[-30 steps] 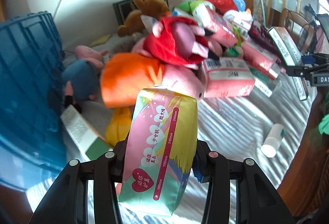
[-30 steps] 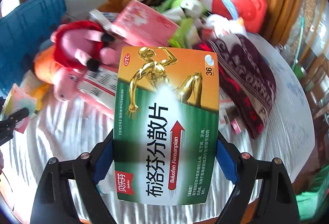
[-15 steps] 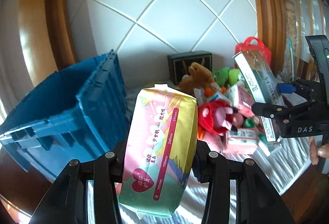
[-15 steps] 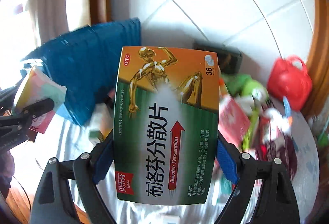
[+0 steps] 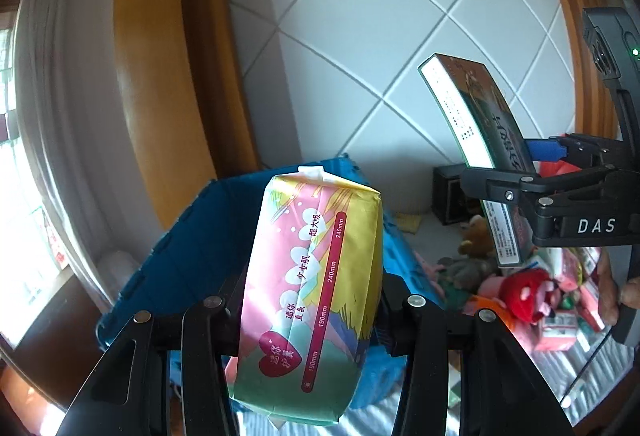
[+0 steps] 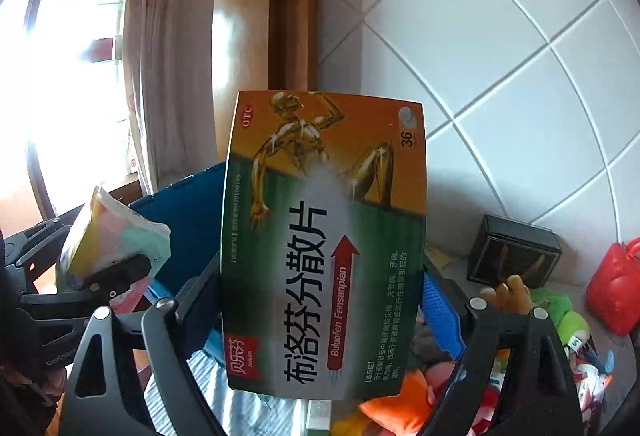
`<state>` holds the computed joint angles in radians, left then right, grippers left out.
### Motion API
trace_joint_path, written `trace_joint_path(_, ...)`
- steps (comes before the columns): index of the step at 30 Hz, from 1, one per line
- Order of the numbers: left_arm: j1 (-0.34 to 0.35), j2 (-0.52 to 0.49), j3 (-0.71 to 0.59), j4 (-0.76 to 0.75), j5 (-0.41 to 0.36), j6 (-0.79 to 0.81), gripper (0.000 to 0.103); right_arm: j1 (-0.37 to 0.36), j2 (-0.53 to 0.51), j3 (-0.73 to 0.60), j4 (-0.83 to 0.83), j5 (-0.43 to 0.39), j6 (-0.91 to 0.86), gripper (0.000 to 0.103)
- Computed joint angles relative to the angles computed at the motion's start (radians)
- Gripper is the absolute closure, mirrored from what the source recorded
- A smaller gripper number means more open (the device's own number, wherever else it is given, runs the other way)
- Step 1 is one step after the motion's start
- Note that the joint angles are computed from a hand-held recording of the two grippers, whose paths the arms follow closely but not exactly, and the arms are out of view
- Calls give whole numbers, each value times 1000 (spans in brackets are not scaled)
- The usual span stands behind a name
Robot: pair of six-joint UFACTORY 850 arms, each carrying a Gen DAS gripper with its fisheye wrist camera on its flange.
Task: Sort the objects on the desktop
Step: 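Carry the pad pack and medicine box into the blue crate and release both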
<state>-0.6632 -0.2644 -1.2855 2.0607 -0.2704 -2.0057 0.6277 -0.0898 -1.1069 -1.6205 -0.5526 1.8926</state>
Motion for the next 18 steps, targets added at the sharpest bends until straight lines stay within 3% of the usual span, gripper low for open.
trace_joint_path(4,91,-80,-125,-192,80,208,57,-17,-201,-257,190,27,-213,16)
trace_joint_path(9,155,-165,-232,-399,105,420,54,-32,-401,-521,430,-25,-451,16)
trace_joint_path(10,164,-181,-253,-433,101,446,51,-39,-432,-568,485,-32,-501,16)
trace_joint_path(12,181,-208,-291,-479,81,469,12,-54,-496,-665,595,-53,-604,15)
trace_joint_path(14,196,-232,-328,-458,64,424,3,-60,-544,-743,656,-96,-670,14)
trace_joint_path(18,213,-274,-408,-642,25,593,2,-78,-576,-818,690,-107,-689,11)
